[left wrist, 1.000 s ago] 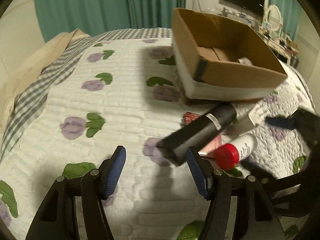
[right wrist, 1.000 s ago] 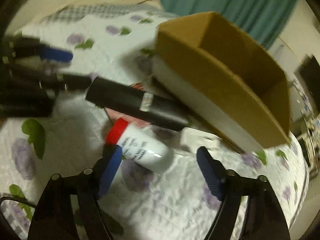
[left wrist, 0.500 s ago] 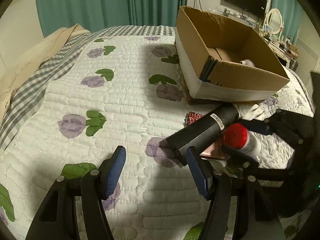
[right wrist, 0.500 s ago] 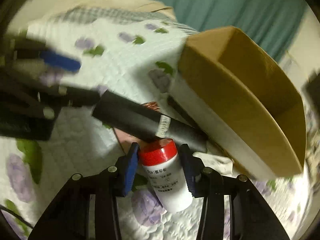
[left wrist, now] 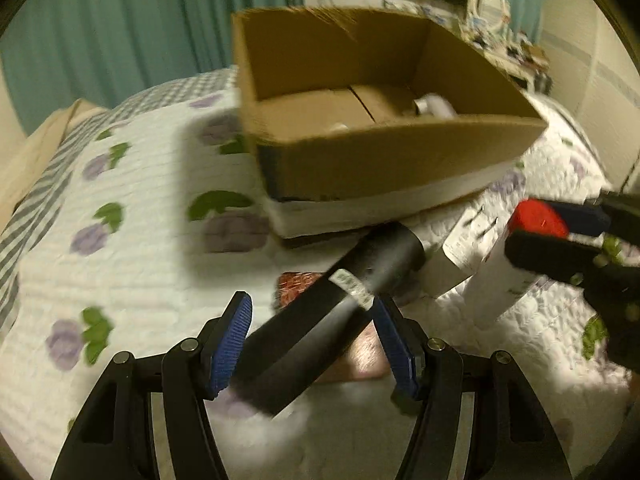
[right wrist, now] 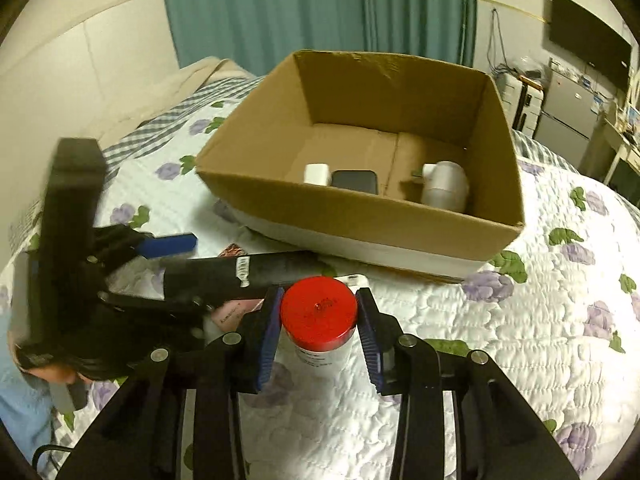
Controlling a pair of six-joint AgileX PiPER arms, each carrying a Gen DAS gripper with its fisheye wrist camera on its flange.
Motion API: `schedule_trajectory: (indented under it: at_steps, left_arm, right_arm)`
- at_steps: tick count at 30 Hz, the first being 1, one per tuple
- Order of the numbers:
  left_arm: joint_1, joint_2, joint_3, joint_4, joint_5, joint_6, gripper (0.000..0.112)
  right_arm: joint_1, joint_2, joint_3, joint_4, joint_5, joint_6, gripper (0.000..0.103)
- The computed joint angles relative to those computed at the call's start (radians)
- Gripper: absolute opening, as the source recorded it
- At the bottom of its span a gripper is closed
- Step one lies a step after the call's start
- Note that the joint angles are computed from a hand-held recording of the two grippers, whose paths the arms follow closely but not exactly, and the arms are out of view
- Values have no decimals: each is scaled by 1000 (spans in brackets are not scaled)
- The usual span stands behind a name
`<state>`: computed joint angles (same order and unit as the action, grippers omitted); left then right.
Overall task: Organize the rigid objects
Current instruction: 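Grasp the red-capped bottle with right tool while left tool grasps black cylinder, then place the black cylinder and red-capped bottle into the box, opening both tools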
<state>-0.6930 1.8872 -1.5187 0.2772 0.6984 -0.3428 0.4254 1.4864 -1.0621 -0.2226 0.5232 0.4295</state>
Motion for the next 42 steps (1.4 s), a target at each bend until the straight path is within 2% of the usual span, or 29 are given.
schedule_trajectory:
  at_steps: [7,12,15,17,19,21,24,26,29,30,31,32,34,35,37,38,39,42]
  left_arm:
    - [-14,79,-81,-27,35,109,62]
    - [-48,25,-9,15,11,87,46]
    - [-54,-23,33,-16,17,68,40]
    - [-70,-49,46,4,29,44,28]
    - [-74,-62,28,3,47,41,22]
    - [-50,-47,-13,-74,62,100,22]
    - [-44,29,-98,-85,106,120,22]
    - [-31,48,-100,-114,83,142,23]
    - [-40,69,-131,-105,89,140,25]
    - [-51,66,-121,-99,77,130,29]
    - [-51,75,-122,-111,64,147,47]
    - [-53,99,-144,-123,84,167,64]
    - [-84,149,-175,-27,117,110,64]
    - [-102,156,-167,28,106,86,64]
    - [-110,156,-163,44,99,68,59]
    - [-113,151,-154,64,93,39,44]
    - [-114,150,-152,81,96,17,44]
    - [-89,126,-124,-3,62,55,43]
  right_arm:
    - [-24,5,-3,6,5,14,36]
    - [-23,-6,-1,-15,7,40,36]
    - [-27,-25,4,-20,4,46,36]
    - [-31,-34,4,-18,4,44,36]
    - [-34,-42,6,-16,3,42,36]
    - [-37,-43,6,-10,1,36,36]
    - [-40,-44,8,-2,-3,30,36]
    - [-43,-45,9,2,-4,28,36]
    - [-47,-41,7,5,-2,27,36]
    - [-48,-39,7,6,-2,26,36]
    - [-49,-36,6,6,-1,26,36]
    - [-49,-34,7,6,-1,27,36]
    - [-48,-35,9,2,-1,30,36]
    - [-48,-36,10,1,-3,32,36]
    - [-52,-41,14,-7,-3,41,36]
    - [-56,-44,14,2,-3,33,36]
    - [-58,-46,14,9,-3,28,36]
    - [-50,-53,12,-1,3,32,36]
